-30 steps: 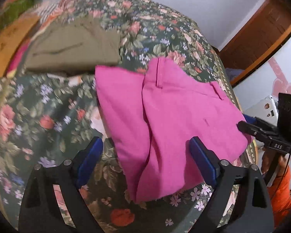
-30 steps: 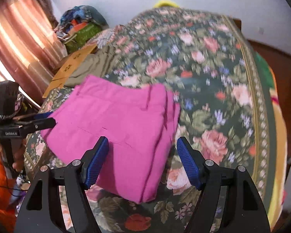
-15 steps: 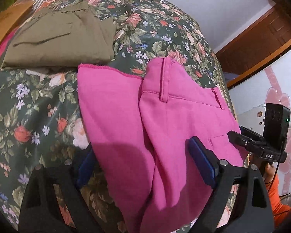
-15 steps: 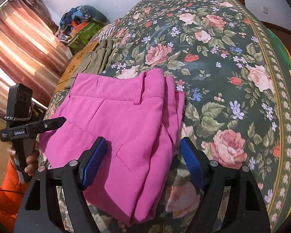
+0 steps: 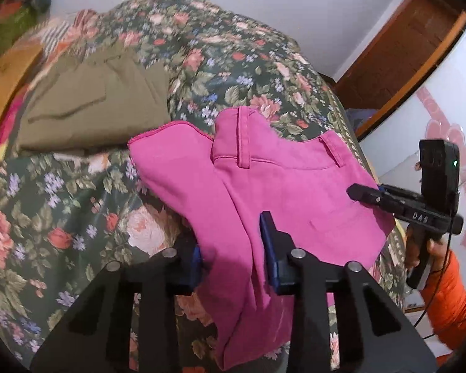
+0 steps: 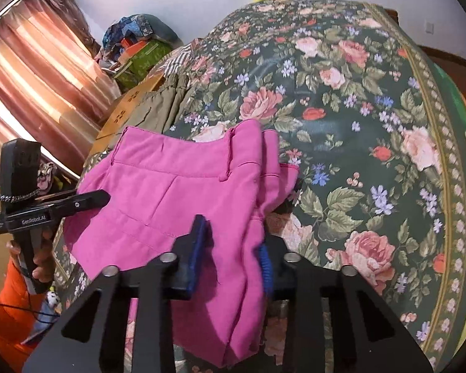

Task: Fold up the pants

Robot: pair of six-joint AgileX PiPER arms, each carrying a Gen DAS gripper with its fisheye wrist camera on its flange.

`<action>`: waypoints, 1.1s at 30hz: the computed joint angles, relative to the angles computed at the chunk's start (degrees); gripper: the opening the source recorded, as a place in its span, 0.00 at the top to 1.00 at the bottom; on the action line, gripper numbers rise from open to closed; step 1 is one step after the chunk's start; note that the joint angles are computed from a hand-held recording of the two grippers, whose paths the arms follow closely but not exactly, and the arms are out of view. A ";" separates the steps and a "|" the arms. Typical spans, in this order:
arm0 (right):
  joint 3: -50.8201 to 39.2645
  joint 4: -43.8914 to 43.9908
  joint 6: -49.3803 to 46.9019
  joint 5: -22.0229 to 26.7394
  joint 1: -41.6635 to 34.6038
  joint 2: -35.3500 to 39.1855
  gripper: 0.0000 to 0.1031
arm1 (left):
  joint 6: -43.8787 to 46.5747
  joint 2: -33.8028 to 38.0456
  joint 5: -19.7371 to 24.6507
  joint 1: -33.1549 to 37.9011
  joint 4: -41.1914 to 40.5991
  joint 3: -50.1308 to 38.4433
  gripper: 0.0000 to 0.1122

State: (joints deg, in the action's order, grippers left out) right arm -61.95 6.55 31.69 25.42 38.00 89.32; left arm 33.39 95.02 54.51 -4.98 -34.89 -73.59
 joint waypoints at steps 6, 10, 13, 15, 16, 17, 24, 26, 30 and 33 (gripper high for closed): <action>-3.08 -7.02 5.09 2.64 2.43 -1.39 0.84 | 0.02 -4.01 -0.65 -0.17 0.31 0.11 0.74; -6.33 -11.70 8.20 4.62 4.30 -1.44 0.84 | 0.80 -5.52 0.08 1.51 -0.52 -1.32 0.74; -9.20 -14.57 9.86 5.76 5.41 -1.23 0.85 | 1.44 -5.74 1.22 3.47 -1.68 -3.47 0.74; -11.73 -15.40 9.70 6.54 5.73 -0.49 0.85 | 2.09 -5.68 1.90 4.87 -2.36 -5.15 0.74; -13.33 -15.93 9.54 6.95 5.93 0.13 0.85 | 2.32 -5.59 2.17 5.62 -2.31 -6.33 0.74; -14.74 -16.20 9.25 7.27 6.08 0.80 0.85 | 2.61 -5.55 2.46 6.25 -2.40 -7.04 0.74; -27.38 -15.41 4.14 9.47 5.90 7.84 0.85 | 4.66 -3.08 3.65 10.95 -2.43 -14.90 0.74; -31.86 -14.15 1.80 10.21 5.51 10.65 0.85 | 4.80 -1.34 4.23 12.30 -2.73 -17.69 0.74; -40.94 -12.12 -2.35 12.12 4.77 16.53 0.85 | 4.31 3.78 5.55 14.68 -2.90 -24.63 0.74; -50.02 -10.56 -5.78 15.26 4.27 22.10 0.85 | 3.54 8.75 6.45 15.71 -1.66 -31.22 0.74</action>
